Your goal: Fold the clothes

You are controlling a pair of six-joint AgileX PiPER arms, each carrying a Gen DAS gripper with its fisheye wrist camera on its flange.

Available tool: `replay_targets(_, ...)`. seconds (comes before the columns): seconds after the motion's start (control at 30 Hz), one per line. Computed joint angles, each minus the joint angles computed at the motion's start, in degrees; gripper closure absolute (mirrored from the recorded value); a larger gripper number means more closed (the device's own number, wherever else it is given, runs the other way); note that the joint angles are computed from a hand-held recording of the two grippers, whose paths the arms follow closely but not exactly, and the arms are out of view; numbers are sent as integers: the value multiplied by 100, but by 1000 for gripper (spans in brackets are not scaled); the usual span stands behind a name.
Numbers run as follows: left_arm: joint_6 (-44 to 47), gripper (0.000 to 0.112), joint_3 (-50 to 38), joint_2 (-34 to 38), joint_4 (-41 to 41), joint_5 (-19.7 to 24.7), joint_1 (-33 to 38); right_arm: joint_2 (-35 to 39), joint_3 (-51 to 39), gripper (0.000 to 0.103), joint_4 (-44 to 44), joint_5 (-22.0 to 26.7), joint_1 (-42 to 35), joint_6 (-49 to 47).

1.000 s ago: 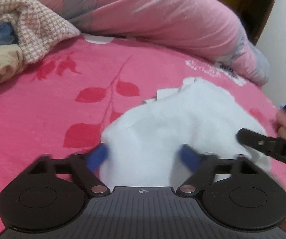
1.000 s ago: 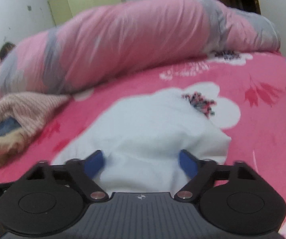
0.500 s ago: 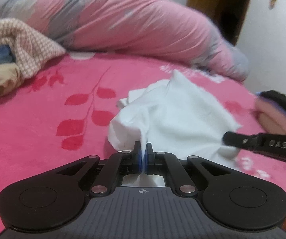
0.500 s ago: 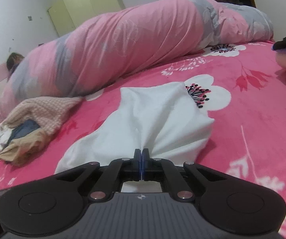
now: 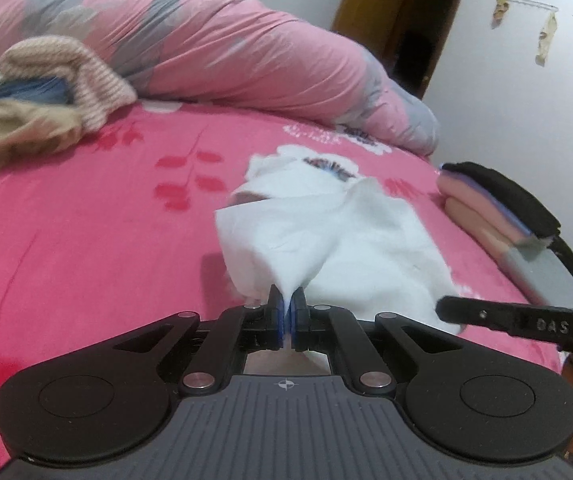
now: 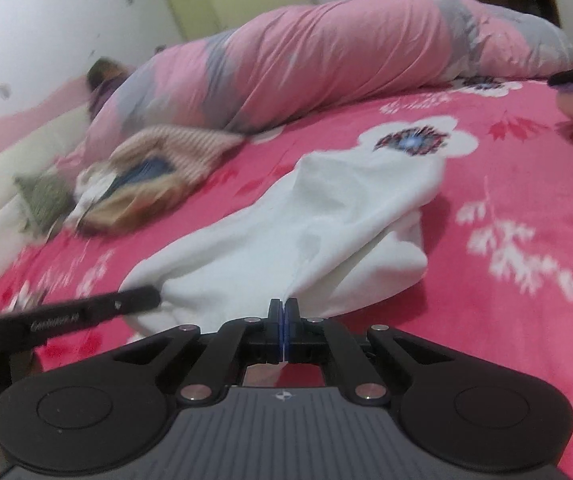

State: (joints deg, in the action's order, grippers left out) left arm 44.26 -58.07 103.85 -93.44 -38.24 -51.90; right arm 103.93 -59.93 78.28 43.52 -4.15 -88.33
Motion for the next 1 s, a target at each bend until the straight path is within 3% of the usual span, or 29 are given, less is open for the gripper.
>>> replay_targets(0.13,-386,108,435,-69,-27,5,-203,-104,528,103,-179,-179,98,-134)
replay_targets(0.2,-526,96,531,-71,12,29,-215,-142,665,103,-384,-639,291,-104)
replay_targets(0.27,-563,77,575,-78,81,-245,-330,-262,804,101,-419,-754,313,-299)
replay_targets(0.3,-565,73,596,-99,110,-390,-391,-356,855,99,-416,-725,260,-414)
replay_targets(0.37,-581,55,644,-162,188,-635,-479,-543,950,89,-419,-658,151,-636)
replay_targets(0.43,-674,44,677,-199,252,-799,-501,-721,1027,58,-315,-539,-30,-909)
replay_targets(0.57,-1103,34,795,-268,557,-809,-367,-827,956,49,184,-285,-341,-1471)
replay_targets(0.63,-1438,28,825,-227,820,-672,-212,-722,787,37,430,-332,-318,-1505)
replay_targets(0.83,-1159,24,425,164,751,-137,266,112,-182,35,848,-1095,326,-536)
replay_targets(1.0,-1534,36,495,267,980,335,421,1039,-1212,37,244,-1386,758,935)
